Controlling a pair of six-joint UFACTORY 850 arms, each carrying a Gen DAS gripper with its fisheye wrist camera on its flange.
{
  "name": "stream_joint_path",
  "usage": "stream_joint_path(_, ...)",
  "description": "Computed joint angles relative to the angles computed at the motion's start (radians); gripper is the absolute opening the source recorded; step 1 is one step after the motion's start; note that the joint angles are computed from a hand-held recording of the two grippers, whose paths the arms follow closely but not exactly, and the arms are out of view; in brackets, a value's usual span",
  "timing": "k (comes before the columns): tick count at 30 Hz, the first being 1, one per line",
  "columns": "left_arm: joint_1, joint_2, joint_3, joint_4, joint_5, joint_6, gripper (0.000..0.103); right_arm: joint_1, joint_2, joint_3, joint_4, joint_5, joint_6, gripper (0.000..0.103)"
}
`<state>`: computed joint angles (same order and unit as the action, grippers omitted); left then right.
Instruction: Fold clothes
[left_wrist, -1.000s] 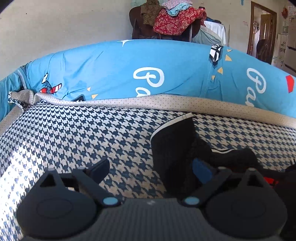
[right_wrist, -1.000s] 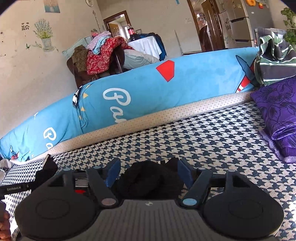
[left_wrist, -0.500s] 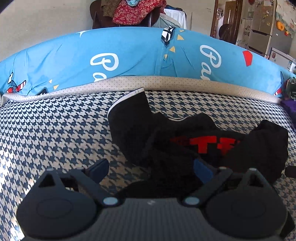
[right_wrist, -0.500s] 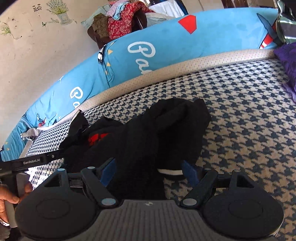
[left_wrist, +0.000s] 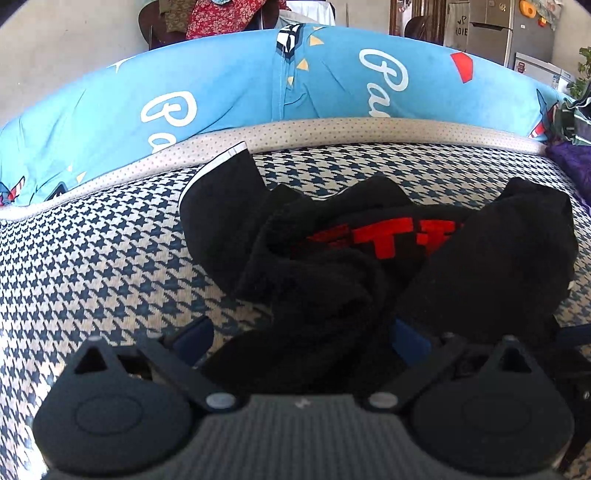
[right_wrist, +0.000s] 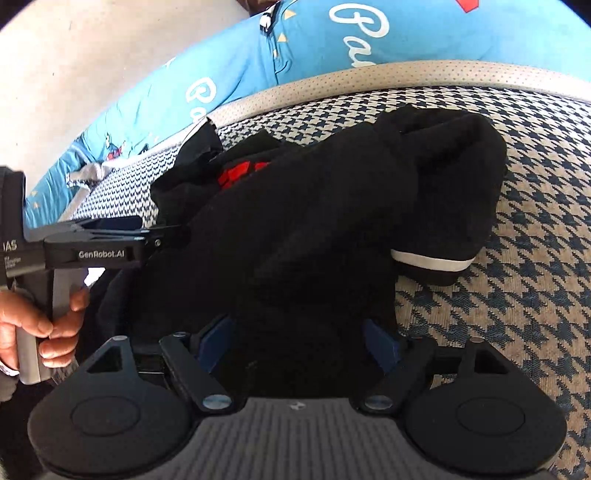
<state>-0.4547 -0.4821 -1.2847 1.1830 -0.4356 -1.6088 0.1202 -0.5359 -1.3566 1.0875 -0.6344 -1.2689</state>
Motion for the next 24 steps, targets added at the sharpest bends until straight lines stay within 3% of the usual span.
stream_joint_path(7, 0.011, 0.017, 0.03, 0.072, -0.019, -0.131, 0.102, 0.023, 0.031, 0.044, 0.009, 0.086, -0.104, 0.078)
stream_joint_path(16, 0.021, 0.011, 0.051, -0.033, -0.135, -0.106, 0.102, 0.028, 0.069, 0.091, 0.029, 0.143, -0.12, 0.079)
stream_joint_path(21, 0.021, 0.028, 0.091, -0.041, -0.173, -0.178, 0.103, 0.054, 0.126, 0.175, 0.214, 0.288, -0.317, 0.079)
stream_joint_path(24, 0.013, 0.041, 0.115, -0.031, -0.186, -0.225, 0.103, 0.057, 0.128, 0.18, 0.183, 0.328, -0.256, 0.081)
